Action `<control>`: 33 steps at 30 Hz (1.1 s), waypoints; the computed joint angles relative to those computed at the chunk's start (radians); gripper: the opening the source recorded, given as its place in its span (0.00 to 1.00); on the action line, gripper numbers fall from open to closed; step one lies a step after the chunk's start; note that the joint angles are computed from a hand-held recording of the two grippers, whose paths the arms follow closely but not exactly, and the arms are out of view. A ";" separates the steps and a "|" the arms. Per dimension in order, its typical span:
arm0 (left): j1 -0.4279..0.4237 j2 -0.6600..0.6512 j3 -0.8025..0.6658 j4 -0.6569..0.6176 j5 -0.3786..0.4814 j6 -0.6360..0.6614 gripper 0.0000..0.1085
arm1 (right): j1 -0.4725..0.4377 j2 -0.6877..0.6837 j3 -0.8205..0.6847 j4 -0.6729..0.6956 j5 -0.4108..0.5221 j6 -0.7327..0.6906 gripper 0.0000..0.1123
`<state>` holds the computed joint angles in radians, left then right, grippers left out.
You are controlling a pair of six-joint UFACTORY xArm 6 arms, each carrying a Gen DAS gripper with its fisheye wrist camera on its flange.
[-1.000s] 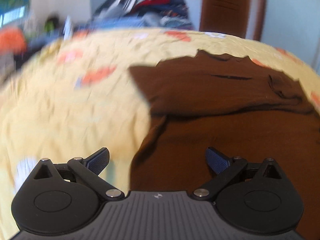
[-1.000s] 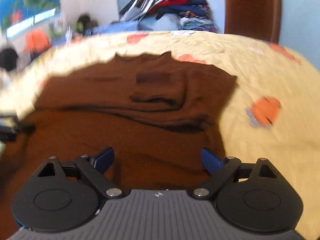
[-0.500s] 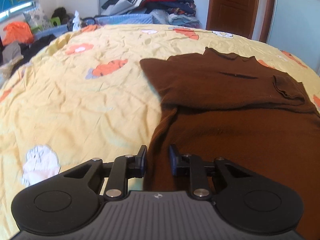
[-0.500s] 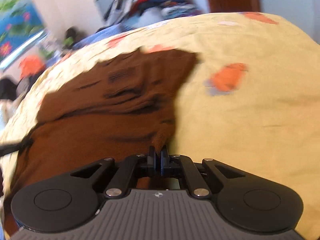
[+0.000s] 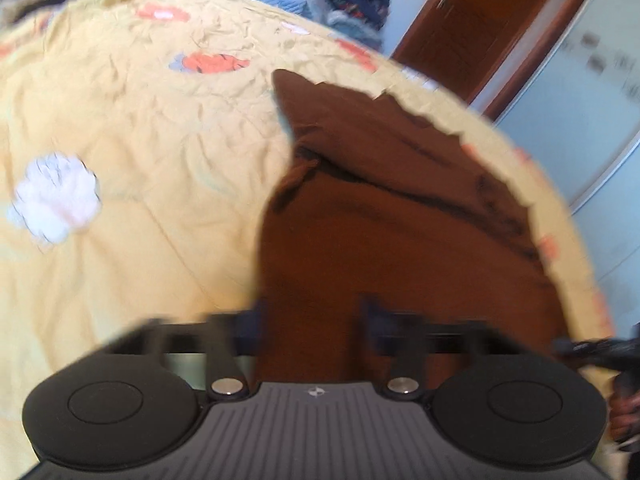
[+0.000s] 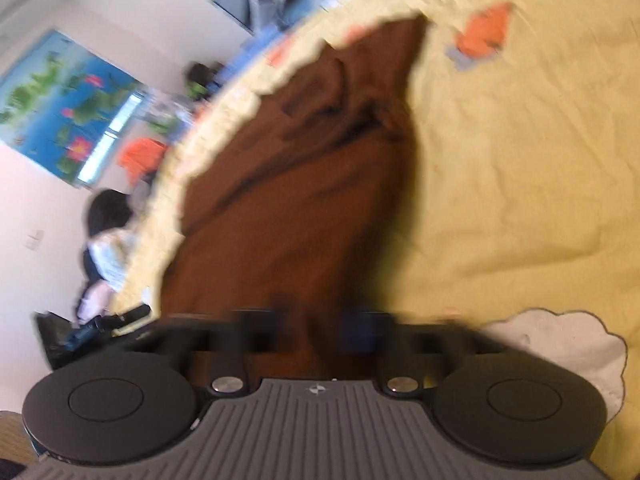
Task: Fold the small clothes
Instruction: 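Grasp the sweater hem with both grippers and lift it toward the collar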
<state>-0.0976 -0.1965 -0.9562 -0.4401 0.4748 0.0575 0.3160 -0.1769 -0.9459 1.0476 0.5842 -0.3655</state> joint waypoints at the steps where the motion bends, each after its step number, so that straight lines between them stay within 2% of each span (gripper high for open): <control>1: 0.004 0.006 -0.013 0.059 0.018 -0.051 0.13 | -0.002 -0.008 0.005 -0.005 -0.002 -0.014 0.10; 2: 0.014 0.010 -0.025 0.076 0.041 -0.066 0.07 | -0.008 -0.019 0.016 -0.009 -0.016 -0.019 0.10; 4: 0.037 0.005 -0.017 -0.014 0.052 0.012 0.06 | -0.020 -0.069 0.061 -0.076 -0.063 0.025 0.09; 7: 0.047 -0.014 0.006 -0.085 0.057 0.055 0.07 | -0.066 -0.103 0.106 0.020 -0.032 -0.037 0.10; 9: 0.064 -0.020 -0.002 -0.206 0.126 0.107 0.10 | -0.060 -0.125 0.127 0.024 -0.014 -0.038 0.13; 10: 0.081 -0.028 0.000 -0.288 0.172 0.145 0.16 | -0.058 -0.127 0.131 0.031 -0.002 -0.042 0.21; 11: 0.095 -0.034 0.005 -0.349 0.205 0.173 0.26 | -0.060 -0.134 0.134 0.055 0.022 -0.058 0.26; 12: 0.110 -0.048 0.018 -0.419 0.231 0.202 0.32 | -0.067 -0.140 0.140 0.099 0.051 -0.090 0.39; 13: 0.122 -0.056 0.028 -0.480 0.253 0.220 0.41 | -0.065 -0.142 0.143 0.151 0.076 -0.117 0.48; 14: 0.130 -0.059 0.035 -0.528 0.267 0.230 0.44 | -0.073 -0.150 0.153 0.195 0.108 -0.138 0.49; 16: 0.121 -0.056 0.036 -0.538 0.249 0.216 0.42 | -0.075 -0.163 0.172 0.242 0.145 -0.152 0.48; 17: 0.108 -0.051 0.030 -0.508 0.233 0.191 0.37 | -0.067 -0.162 0.175 0.257 0.138 -0.161 0.44; 18: 0.095 -0.046 0.020 -0.443 0.219 0.146 0.27 | -0.056 -0.148 0.163 0.247 0.124 -0.148 0.23; 19: 0.085 -0.037 0.006 -0.357 0.213 0.087 0.08 | -0.053 -0.145 0.160 0.204 0.125 -0.119 0.11; 21: 0.087 -0.038 -0.004 -0.289 0.219 0.045 0.06 | -0.050 -0.145 0.155 0.152 0.115 -0.120 0.10; 25: 0.098 -0.067 0.025 -0.189 0.192 0.022 0.04 | -0.086 -0.233 0.204 0.056 0.082 -0.082 0.10; 27: 0.108 -0.086 0.056 -0.253 0.180 0.072 0.04 | -0.114 -0.247 0.232 0.048 0.099 -0.068 0.08; 29: 0.129 -0.101 0.059 -0.320 0.248 0.114 0.06 | -0.119 -0.256 0.246 0.082 0.121 -0.063 0.09; 30: 0.146 -0.101 0.055 -0.378 0.313 0.149 0.09 | -0.107 -0.267 0.254 0.075 0.118 -0.052 0.18; 31: 0.158 -0.114 0.067 -0.422 0.358 0.168 0.19 | -0.102 -0.277 0.260 0.092 0.136 -0.065 0.34; 32: 0.163 -0.139 0.099 -0.485 0.370 0.201 0.31 | -0.107 -0.296 0.275 0.136 0.168 -0.095 0.45; 33: 0.163 -0.166 0.132 -0.537 0.370 0.232 0.36 | -0.115 -0.320 0.297 0.194 0.201 -0.134 0.60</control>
<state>0.0654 -0.3629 -0.8244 -0.9774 0.8450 0.2893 0.2015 -0.4968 -0.6488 1.2413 0.7853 -0.4996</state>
